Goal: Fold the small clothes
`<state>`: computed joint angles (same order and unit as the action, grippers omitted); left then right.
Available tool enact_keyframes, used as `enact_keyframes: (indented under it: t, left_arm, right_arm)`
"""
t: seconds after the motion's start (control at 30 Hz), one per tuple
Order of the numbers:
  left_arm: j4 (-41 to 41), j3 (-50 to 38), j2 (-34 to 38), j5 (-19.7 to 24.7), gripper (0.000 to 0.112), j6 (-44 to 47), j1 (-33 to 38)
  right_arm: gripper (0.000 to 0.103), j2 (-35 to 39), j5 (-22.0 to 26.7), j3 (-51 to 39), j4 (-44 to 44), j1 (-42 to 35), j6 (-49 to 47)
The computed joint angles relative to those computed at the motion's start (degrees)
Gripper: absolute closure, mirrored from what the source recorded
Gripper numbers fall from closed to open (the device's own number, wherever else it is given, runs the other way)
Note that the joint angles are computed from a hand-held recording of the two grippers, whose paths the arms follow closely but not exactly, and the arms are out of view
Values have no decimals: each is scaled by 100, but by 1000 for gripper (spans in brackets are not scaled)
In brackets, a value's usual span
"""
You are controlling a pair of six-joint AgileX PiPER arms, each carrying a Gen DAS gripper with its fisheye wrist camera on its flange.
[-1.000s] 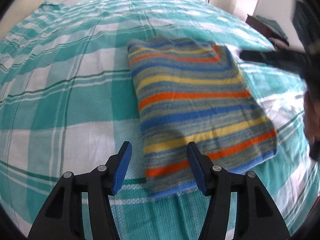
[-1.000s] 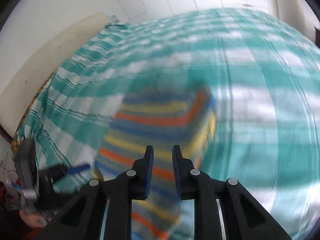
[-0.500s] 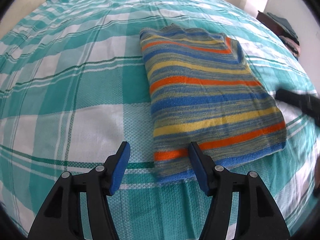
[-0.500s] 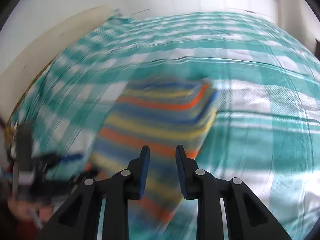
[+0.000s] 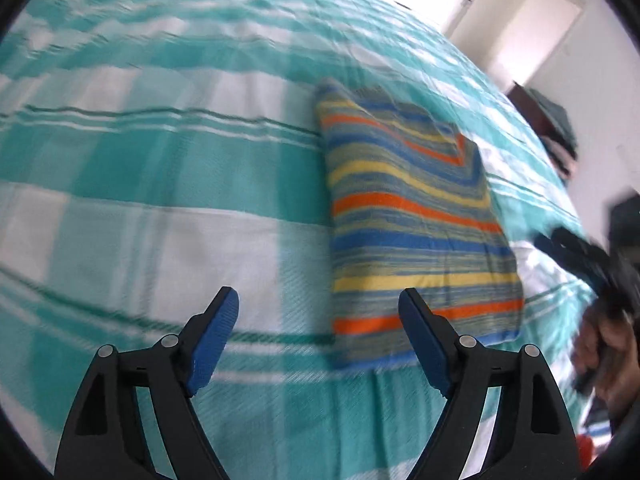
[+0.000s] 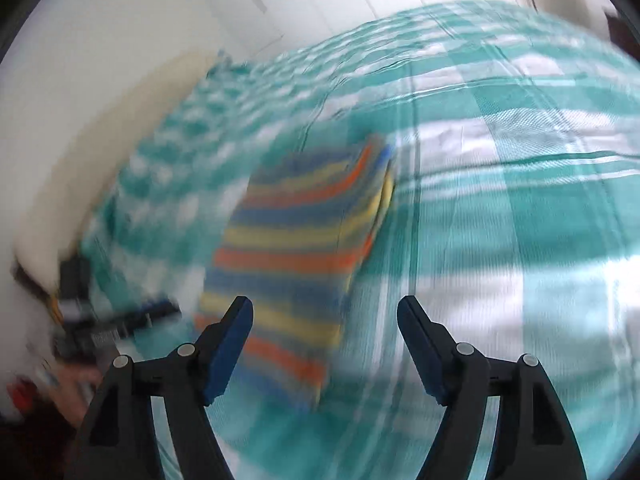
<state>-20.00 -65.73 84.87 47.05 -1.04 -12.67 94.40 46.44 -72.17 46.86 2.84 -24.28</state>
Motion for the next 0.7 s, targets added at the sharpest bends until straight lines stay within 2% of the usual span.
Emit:
enact_keyframes:
  t: [0.1,0.17,0.2,0.27,0.33,0.37,0.4,0.43,0.47,0.5,0.53,0.6,0.7]
  left_arm:
    - [-216,-39,358,-73,31,396,-129]
    - [-346,83,355,-351,31,645,-235]
    - [-659,101,401,-401,31,966,-217]
    - [-1211,24,566,-336,31,1485,-170]
    - [-1507,-117,766,-257,32,1778,-158]
    - [-1590,-189,864,-234,35,1854,-160]
    - [-1626,-260,924,-193,50,1879,-156]
    - [-1689,-354,989,-86,67,1886,-117]
    - [-1766,-401,1010,4,73,1923,-44]
    - [-1798,-437,989,58,87,1930,7]
    - [-1791,-416,913,73,95,1951,42]
    - [-1744,-431,796,108,100,1899,65]
    - [-1593,-510,468,190,101,1737,26]
  right_arm:
    - [30,1280,395,-936,762,-275,49]
    - [37,2096,790,-1526,1401,-364,-104]
    - [47,2452,935,-1808,1819,-361,-301]
    - [54,2940,1190,-2286,2210,-332,-317]
    - [72,3292,1195,-2701,2237,-206,-75]
    - [75,3449,1256,-2981,2073,-142,138]
    - [80,3499,1261,-3164,1849,-79,322]
    - [81,3491,1241,-3292,1634,-17,421]
    - [81,3417,1171,-3345,1420,51,468]
    - [82,3308,1084,-3363,1217,123,486]
    - [83,3145,1017,-3282,1148,164,430]
    - [84,2792,842,-3084,1099,235,314]
    - [84,2374,747,-2957,963,337,269]
